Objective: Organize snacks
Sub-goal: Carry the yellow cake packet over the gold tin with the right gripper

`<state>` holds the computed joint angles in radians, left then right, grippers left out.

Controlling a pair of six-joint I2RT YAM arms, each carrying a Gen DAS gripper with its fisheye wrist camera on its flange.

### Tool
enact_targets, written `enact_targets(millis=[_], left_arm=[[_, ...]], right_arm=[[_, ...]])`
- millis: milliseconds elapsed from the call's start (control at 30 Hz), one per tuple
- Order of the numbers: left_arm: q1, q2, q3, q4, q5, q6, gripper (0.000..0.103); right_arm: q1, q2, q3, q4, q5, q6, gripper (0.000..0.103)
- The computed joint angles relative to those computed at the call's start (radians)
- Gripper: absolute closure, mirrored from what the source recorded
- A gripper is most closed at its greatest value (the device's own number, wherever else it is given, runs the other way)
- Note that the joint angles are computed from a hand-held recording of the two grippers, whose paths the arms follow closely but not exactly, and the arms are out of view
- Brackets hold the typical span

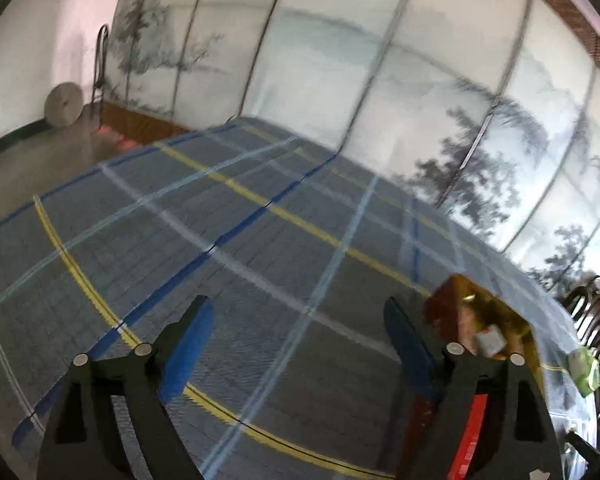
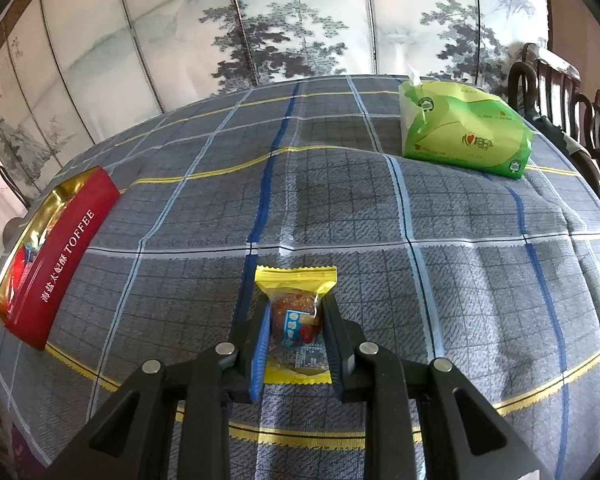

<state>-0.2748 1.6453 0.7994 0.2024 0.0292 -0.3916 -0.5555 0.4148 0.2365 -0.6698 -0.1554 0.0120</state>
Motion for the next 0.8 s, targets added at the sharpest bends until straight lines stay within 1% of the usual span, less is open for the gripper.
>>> enact_targets(millis=[67,167,200,267,333,400,467,500,533,600,700,800], left_arm=[[-0.007,0.050,0.035,-0.038,-0.029,0.005,0.018],[-0.005,0.064,0.020,-0.009,-0.013,0.006,0.017],[-0.008,0.058,0.010,0.011,-0.024,0.010,0.016],[-0.022,0.047,-0.010,0.044,-0.042,0.022,0.009],[-0.038,0.046,-0.013,0.055,-0.052,0.045,0.008],[-0.055,0.036,-0.022,0.065,-0.077,0.064,0.008],[-0.075,0.017,-0.050,0.108,-0.095,0.092,0.006],[-0.084,0.010,-0.062,0.130,-0.102,0.103,0.005],[-0.093,0.002,-0.076,0.153,-0.115,0.110,0.003],[-0.108,-0.007,-0.091,0.181,-0.146,0.117,0.001],[-0.105,-0.004,-0.083,0.176,-0.134,0.120,0.001],[-0.090,-0.001,-0.082,0.179,-0.111,0.106,0.001]], right_arm=[[0.027,-0.004,0.000,-0.002,0.021,0.026,0.078],[0.039,-0.009,0.005,-0.019,0.029,0.043,0.078],[0.082,0.001,0.010,-0.012,0.056,0.079,0.078],[0.120,0.001,0.016,-0.018,0.071,0.108,0.078],[0.183,-0.004,0.027,-0.025,0.100,0.147,0.078],[0.324,0.013,0.050,-0.016,0.177,0.231,0.078],[0.457,0.062,0.080,0.012,0.241,0.305,0.078],[0.555,0.104,0.106,0.037,0.289,0.353,0.078],[0.607,0.130,0.119,0.053,0.317,0.380,0.078],[0.753,0.228,0.172,0.107,0.382,0.441,0.078],[0.882,0.360,0.237,0.187,0.429,0.483,0.078],[0.944,0.484,0.293,0.263,0.428,0.498,0.078]])
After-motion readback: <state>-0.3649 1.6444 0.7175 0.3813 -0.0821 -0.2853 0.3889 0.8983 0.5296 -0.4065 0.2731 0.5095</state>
